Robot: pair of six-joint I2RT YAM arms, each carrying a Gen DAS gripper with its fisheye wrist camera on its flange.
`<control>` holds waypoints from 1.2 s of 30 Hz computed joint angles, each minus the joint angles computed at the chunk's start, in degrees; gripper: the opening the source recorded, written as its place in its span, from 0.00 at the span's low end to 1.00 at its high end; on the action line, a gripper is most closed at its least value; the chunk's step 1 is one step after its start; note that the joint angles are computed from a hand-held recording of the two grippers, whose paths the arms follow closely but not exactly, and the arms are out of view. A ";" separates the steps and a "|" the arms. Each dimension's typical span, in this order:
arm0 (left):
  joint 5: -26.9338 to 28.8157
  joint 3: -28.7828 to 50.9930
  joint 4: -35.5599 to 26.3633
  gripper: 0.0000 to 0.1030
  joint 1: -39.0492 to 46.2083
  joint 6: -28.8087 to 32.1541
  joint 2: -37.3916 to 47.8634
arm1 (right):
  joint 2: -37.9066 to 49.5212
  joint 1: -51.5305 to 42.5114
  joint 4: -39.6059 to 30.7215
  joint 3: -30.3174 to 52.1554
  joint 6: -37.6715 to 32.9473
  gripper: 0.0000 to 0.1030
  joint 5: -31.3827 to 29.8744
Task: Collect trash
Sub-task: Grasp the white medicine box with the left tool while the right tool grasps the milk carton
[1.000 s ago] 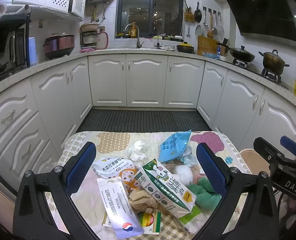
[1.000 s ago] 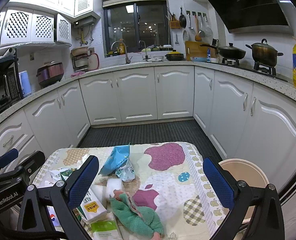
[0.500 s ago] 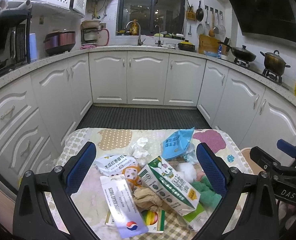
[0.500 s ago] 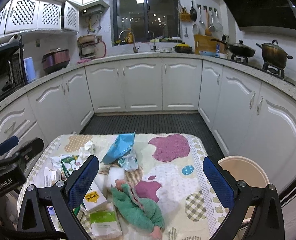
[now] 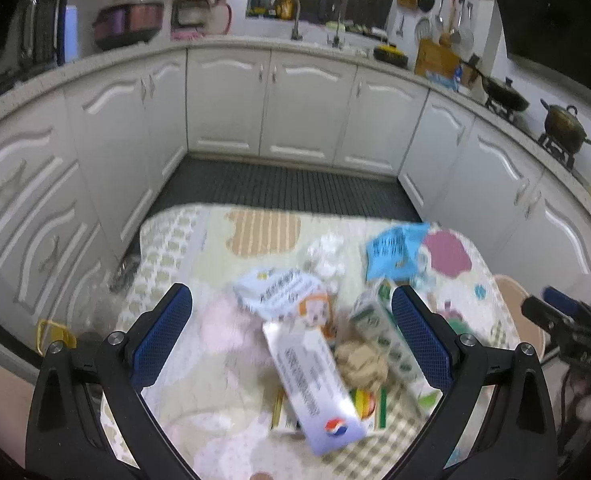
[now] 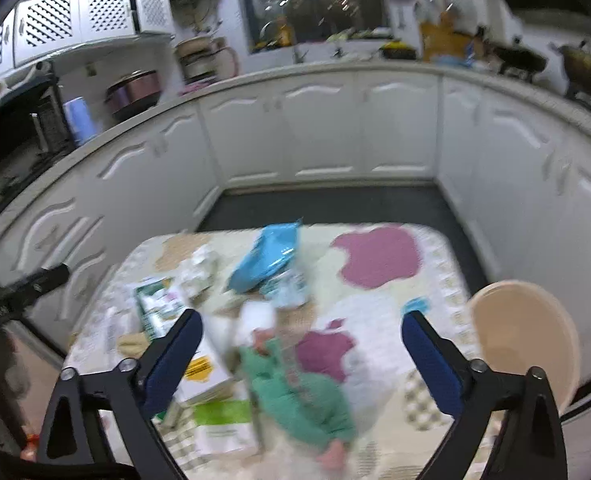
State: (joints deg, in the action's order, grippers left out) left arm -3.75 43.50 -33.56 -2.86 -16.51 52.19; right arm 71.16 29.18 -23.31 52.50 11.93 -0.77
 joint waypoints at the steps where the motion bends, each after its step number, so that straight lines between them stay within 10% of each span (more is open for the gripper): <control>1: 1.15 -0.30 -0.31 0.97 0.60 0.45 0.39 | 1.14 -0.10 0.16 0.32 0.26 0.94 -2.64; 21: 8.22 -5.95 -3.31 0.89 0.19 5.01 6.70 | 27.31 4.81 2.75 13.37 -5.89 0.94 -16.96; 27: 3.81 -5.21 0.66 0.89 -4.55 2.42 12.96 | 29.28 5.31 2.47 14.02 -6.56 0.73 -19.54; 30: 3.68 -4.87 1.11 0.53 -4.52 2.39 14.54 | 29.01 5.93 2.67 13.64 -6.59 0.59 -20.36; 36: 4.36 -5.54 -1.39 0.47 -2.99 3.55 11.54 | 24.04 5.62 5.69 9.44 -5.40 0.53 -20.01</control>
State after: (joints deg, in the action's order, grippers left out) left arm 0.61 37.96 -34.94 -5.84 -12.95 63.72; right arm 95.19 34.79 -17.62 61.93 6.53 -20.78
